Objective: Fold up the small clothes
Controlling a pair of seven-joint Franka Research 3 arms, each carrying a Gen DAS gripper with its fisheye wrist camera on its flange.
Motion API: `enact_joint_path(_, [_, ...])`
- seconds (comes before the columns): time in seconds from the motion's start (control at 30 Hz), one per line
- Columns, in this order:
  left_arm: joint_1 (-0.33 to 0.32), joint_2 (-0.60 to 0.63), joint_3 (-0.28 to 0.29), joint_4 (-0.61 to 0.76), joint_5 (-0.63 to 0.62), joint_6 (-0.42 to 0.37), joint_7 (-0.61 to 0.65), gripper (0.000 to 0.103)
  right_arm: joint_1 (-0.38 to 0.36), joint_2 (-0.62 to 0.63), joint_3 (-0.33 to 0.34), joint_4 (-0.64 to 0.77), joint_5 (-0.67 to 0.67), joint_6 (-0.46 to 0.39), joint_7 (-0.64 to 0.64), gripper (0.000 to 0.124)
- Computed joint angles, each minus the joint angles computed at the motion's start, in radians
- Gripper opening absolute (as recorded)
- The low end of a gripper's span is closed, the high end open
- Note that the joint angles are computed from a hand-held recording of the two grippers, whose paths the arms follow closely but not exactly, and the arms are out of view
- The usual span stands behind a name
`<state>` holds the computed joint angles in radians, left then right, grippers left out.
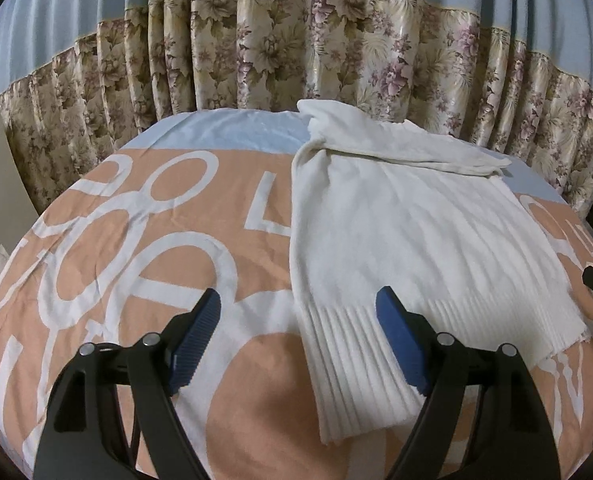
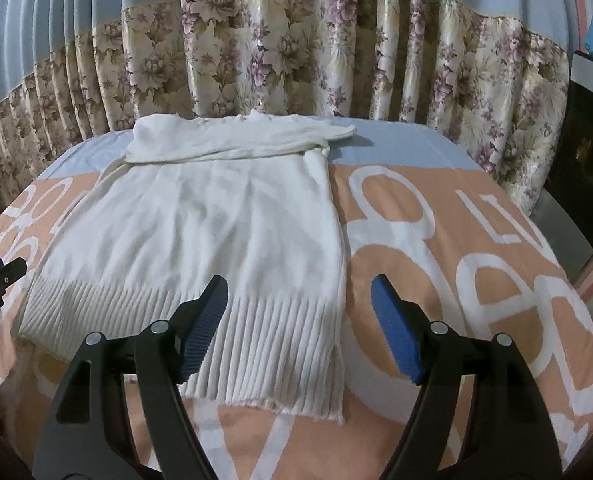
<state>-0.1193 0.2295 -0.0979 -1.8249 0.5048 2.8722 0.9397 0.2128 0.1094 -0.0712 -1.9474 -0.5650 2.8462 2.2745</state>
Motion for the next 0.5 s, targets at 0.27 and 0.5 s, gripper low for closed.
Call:
enact_joint_path(0.27, [0.001, -0.030, 0.002, -0.052, 0.019, 0.007, -0.020, 0.081, -0.002, -0.015, 0.009, -0.023, 0.025, -0.009, -0.002, 0.075])
enact_joint_path(0.5, [0.008, -0.046, -0.002, -0.087, 0.020, 0.025, -0.035, 0.081, -0.013, -0.023, 0.021, -0.048, 0.056, -0.042, -0.028, 0.075])
